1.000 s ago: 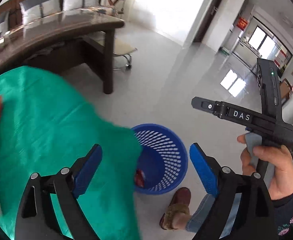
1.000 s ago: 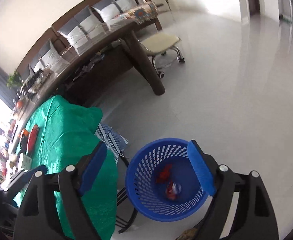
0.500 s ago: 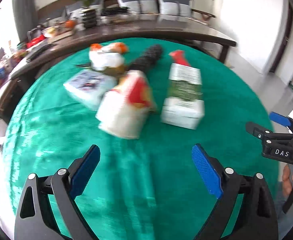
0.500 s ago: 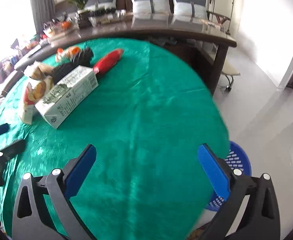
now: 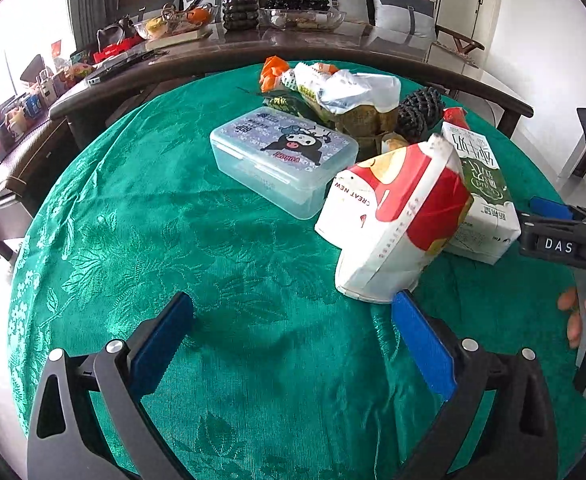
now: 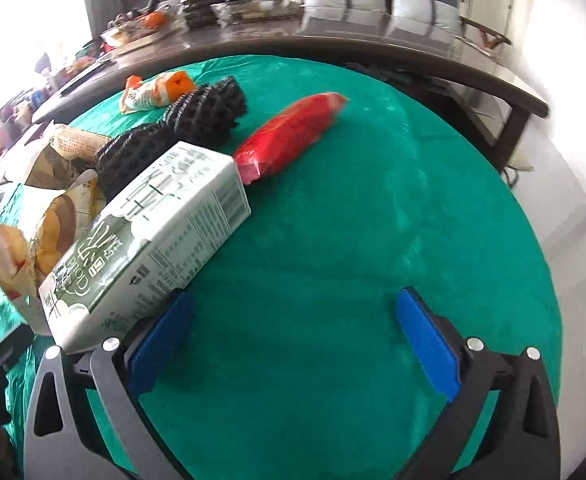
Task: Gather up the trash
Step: 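Return both tools over the table toward the remaining trash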
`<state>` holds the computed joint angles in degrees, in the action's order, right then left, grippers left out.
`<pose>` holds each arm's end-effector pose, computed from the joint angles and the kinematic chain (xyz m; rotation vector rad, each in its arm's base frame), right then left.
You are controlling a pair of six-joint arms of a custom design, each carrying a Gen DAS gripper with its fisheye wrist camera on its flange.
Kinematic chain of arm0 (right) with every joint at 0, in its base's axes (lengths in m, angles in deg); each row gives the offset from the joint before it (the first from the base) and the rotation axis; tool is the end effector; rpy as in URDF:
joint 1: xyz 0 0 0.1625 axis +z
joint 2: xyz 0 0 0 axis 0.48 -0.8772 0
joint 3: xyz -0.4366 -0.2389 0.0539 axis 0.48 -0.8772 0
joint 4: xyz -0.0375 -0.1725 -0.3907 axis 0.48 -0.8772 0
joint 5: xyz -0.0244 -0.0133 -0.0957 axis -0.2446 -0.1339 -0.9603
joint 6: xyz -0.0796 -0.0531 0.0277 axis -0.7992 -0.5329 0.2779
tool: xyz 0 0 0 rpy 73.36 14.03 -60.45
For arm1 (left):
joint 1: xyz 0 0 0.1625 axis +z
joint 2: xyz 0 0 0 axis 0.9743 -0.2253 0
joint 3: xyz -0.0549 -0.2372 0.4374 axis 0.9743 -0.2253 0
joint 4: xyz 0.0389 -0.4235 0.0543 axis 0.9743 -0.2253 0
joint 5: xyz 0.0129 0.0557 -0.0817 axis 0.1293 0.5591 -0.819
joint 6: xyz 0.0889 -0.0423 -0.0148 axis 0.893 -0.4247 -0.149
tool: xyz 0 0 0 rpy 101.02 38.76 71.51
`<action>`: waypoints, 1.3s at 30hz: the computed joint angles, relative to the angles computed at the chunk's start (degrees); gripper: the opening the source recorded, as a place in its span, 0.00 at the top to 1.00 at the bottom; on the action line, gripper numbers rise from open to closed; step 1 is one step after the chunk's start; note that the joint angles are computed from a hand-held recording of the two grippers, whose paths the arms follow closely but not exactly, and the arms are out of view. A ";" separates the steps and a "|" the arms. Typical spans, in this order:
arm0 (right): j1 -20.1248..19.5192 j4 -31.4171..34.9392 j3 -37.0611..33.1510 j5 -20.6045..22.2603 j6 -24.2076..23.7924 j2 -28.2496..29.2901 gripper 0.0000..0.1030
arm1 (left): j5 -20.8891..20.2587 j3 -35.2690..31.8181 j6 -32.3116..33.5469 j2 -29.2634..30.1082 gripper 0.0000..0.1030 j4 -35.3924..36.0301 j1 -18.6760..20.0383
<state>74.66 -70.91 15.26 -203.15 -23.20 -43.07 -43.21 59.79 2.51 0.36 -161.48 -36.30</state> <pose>0.2548 -0.6989 0.2123 0.9458 -2.3718 0.4249 -0.2857 -0.5371 0.1921 -0.1345 2.1331 -0.8793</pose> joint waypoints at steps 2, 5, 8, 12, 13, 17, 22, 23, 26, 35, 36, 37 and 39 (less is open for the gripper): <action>-0.15 1.21 -1.21 0.65 -0.41 0.48 0.04 | -0.36 0.05 -0.49 -0.19 0.04 -0.36 0.38; 0.04 0.79 -0.72 0.47 -0.47 0.38 0.04 | -0.30 -0.42 -1.28 0.06 0.04 1.24 0.44; 0.02 0.82 -0.60 0.47 -0.49 0.23 0.04 | -0.30 -0.98 -2.00 0.38 0.04 2.79 0.48; 0.00 0.84 -0.62 0.48 -0.50 0.22 0.04 | -0.29 -1.04 -2.04 0.47 0.04 2.90 0.52; 0.02 0.83 -0.61 0.47 -0.47 0.24 0.04 | -0.29 -1.06 -2.08 0.48 0.04 2.92 0.52; 0.00 0.84 -0.62 0.47 -0.49 0.22 0.04 | -0.27 -1.06 -2.08 0.50 0.04 2.94 0.55; 0.03 0.82 -0.60 0.44 -0.45 0.23 0.04 | -0.29 -1.06 -2.08 0.48 0.04 2.94 0.54; 0.00 0.83 -0.60 0.45 -0.47 0.21 0.04 | -0.29 -1.06 -2.08 0.48 0.04 2.94 0.54; 0.00 0.82 -0.60 0.44 -0.47 0.21 0.04 | -0.30 -1.15 -2.19 0.47 0.04 3.25 0.58; -0.02 0.80 -0.59 0.45 -0.48 0.20 0.04 | -0.32 -1.14 -2.22 0.46 0.04 3.22 0.55; 0.00 0.80 -0.58 0.45 -0.47 0.21 0.04 | -0.32 -1.14 -2.22 0.46 0.04 3.22 0.55; 0.01 0.80 -0.58 0.45 -0.46 0.21 0.04 | -0.32 -1.14 -2.22 0.46 0.04 3.22 0.55; -0.03 0.80 -0.60 0.46 -0.50 0.20 0.04 | -0.33 -1.17 -2.25 0.46 0.04 3.29 0.56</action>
<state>74.63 -70.11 14.66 -202.69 -23.70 -42.87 -43.54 58.62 0.26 0.82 -158.19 -35.74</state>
